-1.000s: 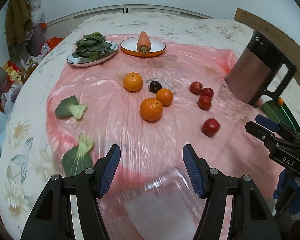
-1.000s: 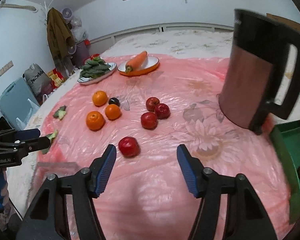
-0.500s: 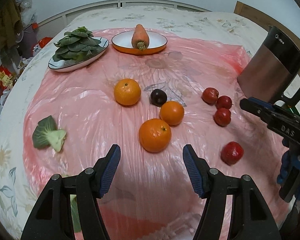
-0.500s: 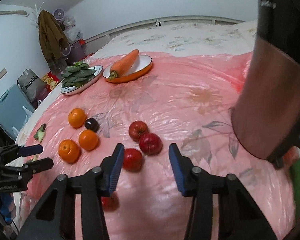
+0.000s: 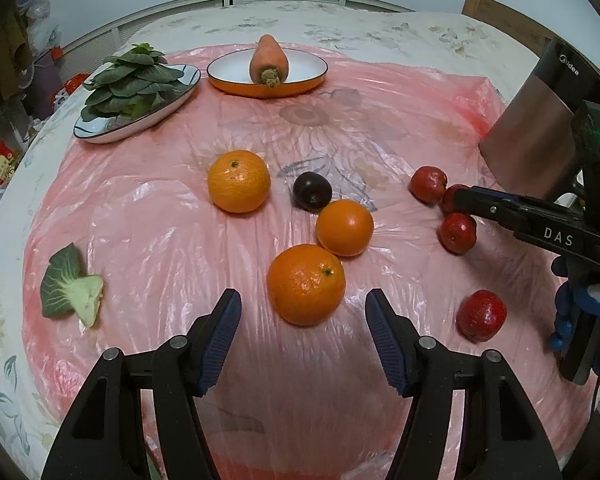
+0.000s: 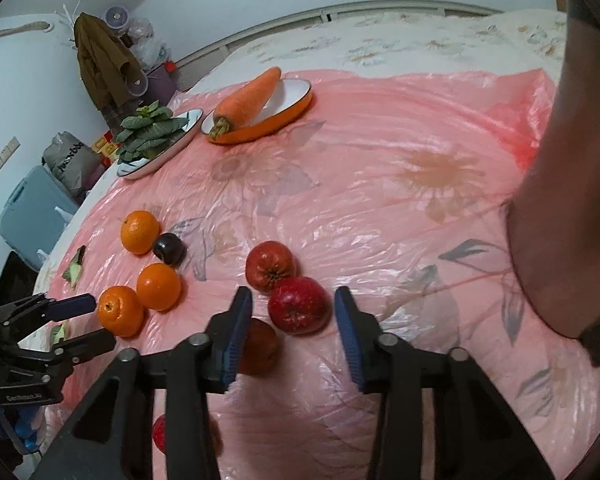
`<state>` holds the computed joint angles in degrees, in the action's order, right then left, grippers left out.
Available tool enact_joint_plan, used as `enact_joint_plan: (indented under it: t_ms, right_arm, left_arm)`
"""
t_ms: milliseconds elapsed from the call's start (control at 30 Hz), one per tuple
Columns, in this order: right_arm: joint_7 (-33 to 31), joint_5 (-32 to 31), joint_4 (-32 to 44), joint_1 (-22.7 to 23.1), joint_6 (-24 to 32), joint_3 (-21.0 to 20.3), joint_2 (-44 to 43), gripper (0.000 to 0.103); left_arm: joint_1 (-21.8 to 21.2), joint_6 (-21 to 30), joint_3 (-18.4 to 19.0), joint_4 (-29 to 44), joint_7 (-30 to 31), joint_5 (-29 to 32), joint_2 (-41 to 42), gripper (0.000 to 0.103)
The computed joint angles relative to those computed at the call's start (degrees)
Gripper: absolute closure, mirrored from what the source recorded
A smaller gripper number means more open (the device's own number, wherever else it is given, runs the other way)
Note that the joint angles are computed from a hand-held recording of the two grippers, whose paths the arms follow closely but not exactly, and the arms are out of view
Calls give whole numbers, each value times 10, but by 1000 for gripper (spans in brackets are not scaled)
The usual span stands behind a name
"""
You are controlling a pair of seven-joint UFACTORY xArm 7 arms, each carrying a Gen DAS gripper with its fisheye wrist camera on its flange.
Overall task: Organize fruits
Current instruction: 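Grasp a red apple with the right gripper while the left gripper grasps a large orange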
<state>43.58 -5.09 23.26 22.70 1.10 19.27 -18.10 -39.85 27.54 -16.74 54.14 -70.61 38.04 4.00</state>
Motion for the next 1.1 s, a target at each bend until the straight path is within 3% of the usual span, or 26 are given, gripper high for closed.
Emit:
enact_joint_plan:
  t_ms: [167,267,333,367,400,433,567,867,1100]
  right_arm:
    - [-33,31,-1,52,-11,-56,16,49]
    - [-75,72,-1,112,-18,-113,27,52]
    - [-94,90,1,127,-18,-124,33,53]
    - [-102,97,2,131,-19,-126,34,53]
    - [-108,101,3,129,-18,-124,35,53]
    - [-113,105,4,128,-16,-121,34,63]
    - [-126,118,-1,121,-19,-112,27,63]
    - [-73,74,-17,40,5,-33,-38,63]
    - [-43,56,-41,47,58,-22,-124,63]
  left_arm:
    - [2,-5,5,10,19,-17,16,45]
    - [1,-13,9,15,31,-27,26,49]
    - [0,-11,11,20,45,-39,35,62]
    - [-2,-9,13,22,52,-43,39,64]
    - [-3,-11,15,22,55,-44,40,64]
    - [-4,-16,17,20,56,-44,40,64]
    - [-4,-39,24,3,48,-45,31,65]
    - [2,-44,17,-9,7,-25,5,65]
    - [10,-26,0,-22,-14,-21,-29,65]
